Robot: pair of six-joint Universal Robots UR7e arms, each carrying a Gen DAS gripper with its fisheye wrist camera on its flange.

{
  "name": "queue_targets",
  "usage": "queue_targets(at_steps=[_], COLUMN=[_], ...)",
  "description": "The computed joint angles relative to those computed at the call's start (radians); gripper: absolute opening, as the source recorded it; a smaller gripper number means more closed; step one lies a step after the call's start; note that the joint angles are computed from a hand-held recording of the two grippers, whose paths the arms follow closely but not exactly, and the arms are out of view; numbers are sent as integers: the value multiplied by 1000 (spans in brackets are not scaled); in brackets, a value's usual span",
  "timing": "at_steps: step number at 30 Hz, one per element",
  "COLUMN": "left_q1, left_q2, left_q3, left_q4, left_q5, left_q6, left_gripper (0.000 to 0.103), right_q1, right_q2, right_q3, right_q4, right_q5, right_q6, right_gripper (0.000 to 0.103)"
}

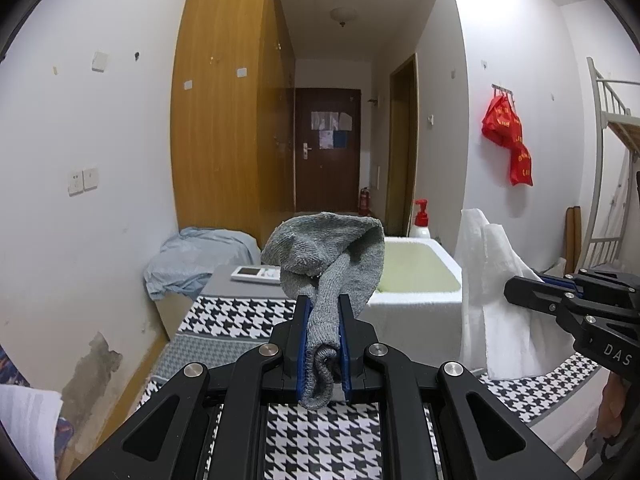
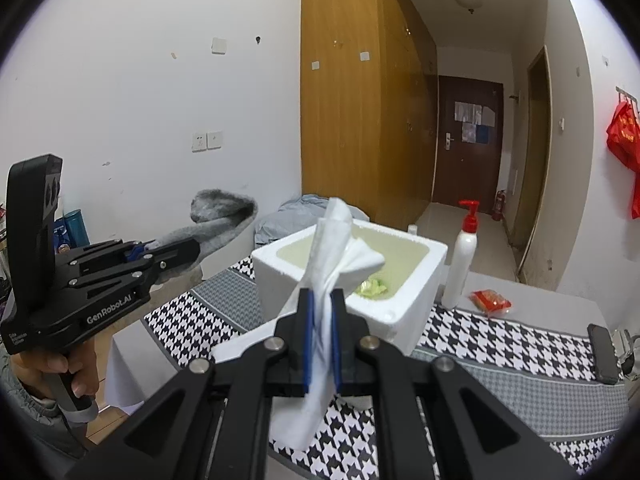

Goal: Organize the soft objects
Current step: 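Lower the white cloth into the foam box and open the right gripper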

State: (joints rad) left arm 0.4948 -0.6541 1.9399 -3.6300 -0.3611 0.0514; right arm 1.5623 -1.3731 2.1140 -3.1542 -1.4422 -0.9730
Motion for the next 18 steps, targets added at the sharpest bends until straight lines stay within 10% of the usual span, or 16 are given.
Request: queue_targets(at_steps=[18], left_q1=[54], left_q2=[8], left_q3=[-94], left_q4=[15], left_q5=[-76], left_q6=[97], left_gripper=[14], right_q1=[35], right_q2=[67], right_q3=[-112], right_q4=[17], right_q5=[-40], right_q6=[37], right_gripper=[11])
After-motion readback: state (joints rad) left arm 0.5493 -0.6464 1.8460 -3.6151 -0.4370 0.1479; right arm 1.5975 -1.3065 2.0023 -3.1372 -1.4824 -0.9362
